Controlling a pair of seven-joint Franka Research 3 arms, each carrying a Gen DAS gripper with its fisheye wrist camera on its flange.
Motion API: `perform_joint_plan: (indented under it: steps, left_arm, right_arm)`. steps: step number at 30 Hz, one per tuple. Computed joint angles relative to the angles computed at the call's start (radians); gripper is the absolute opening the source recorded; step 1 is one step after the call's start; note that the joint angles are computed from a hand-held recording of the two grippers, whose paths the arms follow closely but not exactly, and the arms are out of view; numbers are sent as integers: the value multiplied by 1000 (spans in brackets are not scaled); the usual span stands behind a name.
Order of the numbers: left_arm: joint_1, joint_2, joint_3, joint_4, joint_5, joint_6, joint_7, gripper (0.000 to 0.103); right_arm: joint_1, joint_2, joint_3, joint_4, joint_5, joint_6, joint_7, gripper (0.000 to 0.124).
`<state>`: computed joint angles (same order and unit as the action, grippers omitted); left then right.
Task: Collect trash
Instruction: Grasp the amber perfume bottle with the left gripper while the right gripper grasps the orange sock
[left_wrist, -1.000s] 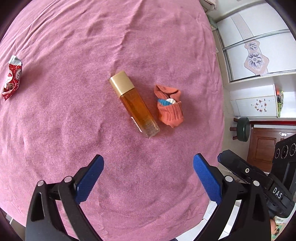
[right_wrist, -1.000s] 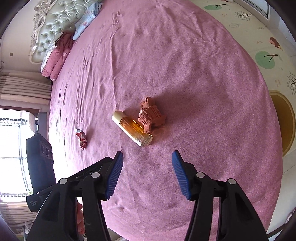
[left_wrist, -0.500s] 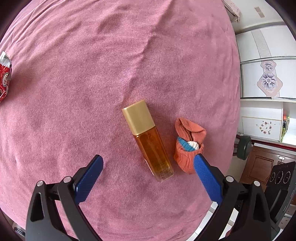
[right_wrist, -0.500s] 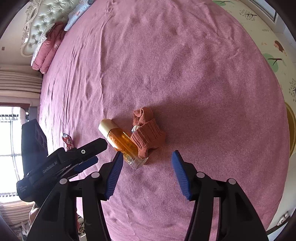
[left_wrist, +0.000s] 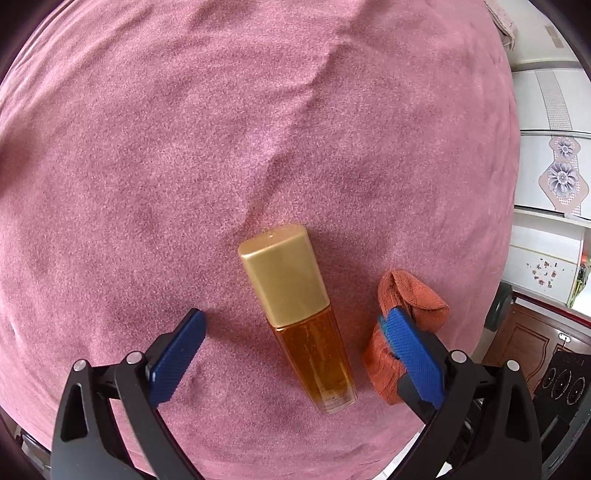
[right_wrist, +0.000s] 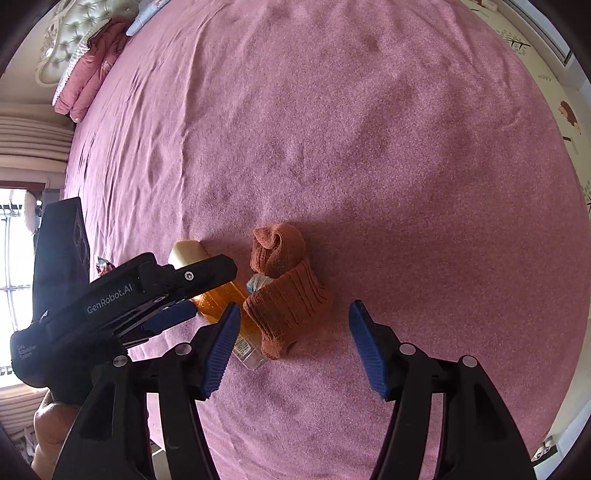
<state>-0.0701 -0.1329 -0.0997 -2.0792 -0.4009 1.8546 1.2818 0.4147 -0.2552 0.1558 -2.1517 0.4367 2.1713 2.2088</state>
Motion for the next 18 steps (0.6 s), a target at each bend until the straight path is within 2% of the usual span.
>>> perform_joint_plan:
  steps: [8,10,13,14,16,18]
  left_arm:
    - [3,63,-15,44,27,-11,-42,98]
    - [1,64,-21,42,38,-4,-58,98]
    - [-10,57,-35,39,89,0,-112,83]
    - [-12,56,-38,43,116,-9,-128,72]
    - [-12,43,-33,33,132,-11,-134,65]
    - [-9,27,-27,16,141,-8,-131,51]
  right_arm:
    - [3,35,3,-2,0,33,1,59]
    - [5,31,-1,-12,12,49,-2,52]
    - [3,19,-6,-27,24,53,-3,39]
    - [2,3,-10,-44,34,57,-8,38]
    - [-1,-24,-15,-68,47,62,-8,36]
    - [-6,-48,-18,-87,52,58,-5,36]
